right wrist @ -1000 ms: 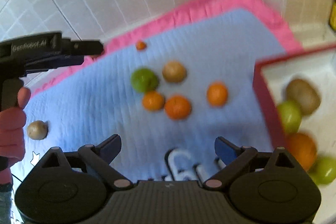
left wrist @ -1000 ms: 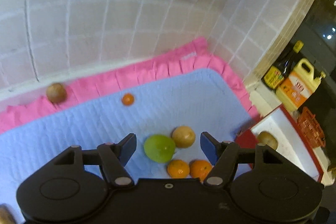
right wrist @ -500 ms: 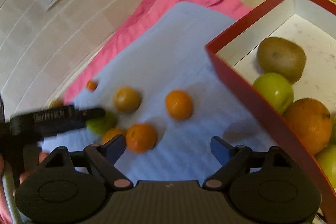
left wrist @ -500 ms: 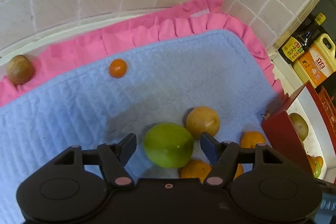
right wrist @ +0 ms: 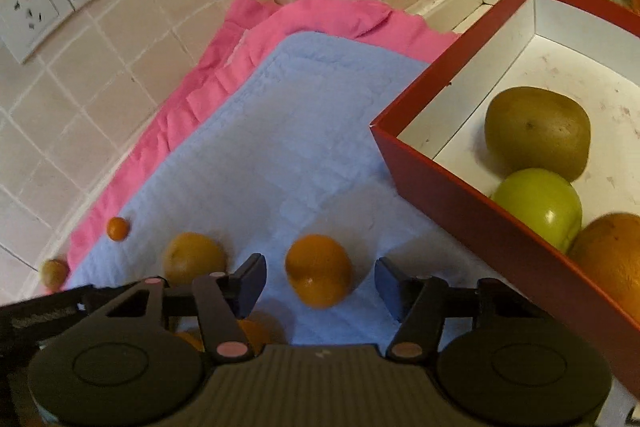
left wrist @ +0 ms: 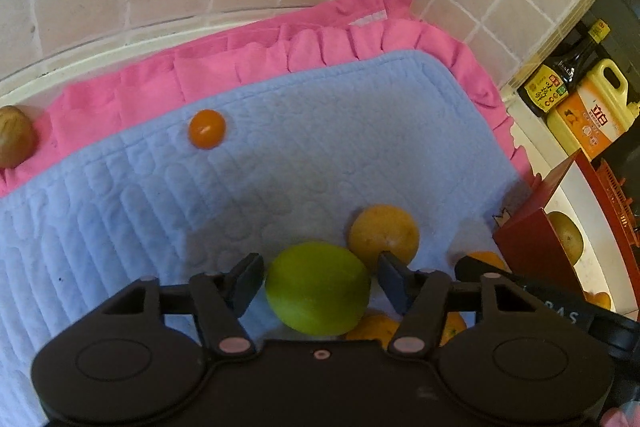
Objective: Organize fruits
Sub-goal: 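Grasp a green apple with the left tool while the right tool grasps a mandarin, then carry the green apple and mandarin with both tools toward the box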
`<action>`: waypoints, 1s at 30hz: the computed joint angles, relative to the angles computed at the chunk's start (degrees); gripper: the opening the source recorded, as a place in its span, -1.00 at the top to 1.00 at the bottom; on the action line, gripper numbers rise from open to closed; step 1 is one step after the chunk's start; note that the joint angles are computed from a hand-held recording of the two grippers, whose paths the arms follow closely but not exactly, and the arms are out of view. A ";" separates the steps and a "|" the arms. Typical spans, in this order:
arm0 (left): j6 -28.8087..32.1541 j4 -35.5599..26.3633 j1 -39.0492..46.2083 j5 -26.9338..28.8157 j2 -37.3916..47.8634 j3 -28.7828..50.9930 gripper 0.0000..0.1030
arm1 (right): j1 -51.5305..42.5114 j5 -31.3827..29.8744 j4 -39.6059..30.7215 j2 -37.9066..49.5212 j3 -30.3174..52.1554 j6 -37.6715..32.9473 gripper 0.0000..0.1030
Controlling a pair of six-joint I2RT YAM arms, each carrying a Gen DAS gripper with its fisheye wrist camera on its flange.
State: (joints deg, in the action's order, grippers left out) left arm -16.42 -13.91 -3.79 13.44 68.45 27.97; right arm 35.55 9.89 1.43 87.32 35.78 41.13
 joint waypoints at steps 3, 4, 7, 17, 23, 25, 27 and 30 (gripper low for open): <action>-0.69 0.38 -0.63 -1.43 -0.20 -0.24 -0.27 | -0.10 -0.29 0.35 -0.39 -0.17 -1.30 0.27; -0.90 0.49 -0.71 -1.63 -0.41 -0.40 -0.26 | -0.28 -0.78 0.48 -0.70 -0.44 -1.68 0.27; -1.67 -0.22 -1.85 -3.18 -2.49 -0.93 -0.26 | -0.73 -1.78 1.45 -1.44 -1.29 -2.57 0.27; -4.77 -8.47 -8.50 -10.40 -12.07 2.19 -0.26 | -3.06 -6.32 -1.24 -13.65 -6.13 -3.03 0.28; -7.81 -11.86 -18.37 -16.90 -12.93 8.06 -0.26 | -6.90 -8.20 -11.07 -31.12 -7.14 -5.93 0.28; -8.80 -11.84 -23.03 -19.39 -11.28 11.00 -0.26 | -9.12 -8.13 -14.72 -37.07 -7.10 -7.65 0.28; -9.19 -10.79 -26.71 -20.69 -9.06 13.32 -0.26 | -13.27 -9.24 -18.06 -42.51 -7.12 -9.73 0.28; -9.72 -8.25 -32.14 -22.32 -3.46 17.89 -0.26 | -23.05 -13.07 -23.45 -48.57 -6.25 -14.33 0.28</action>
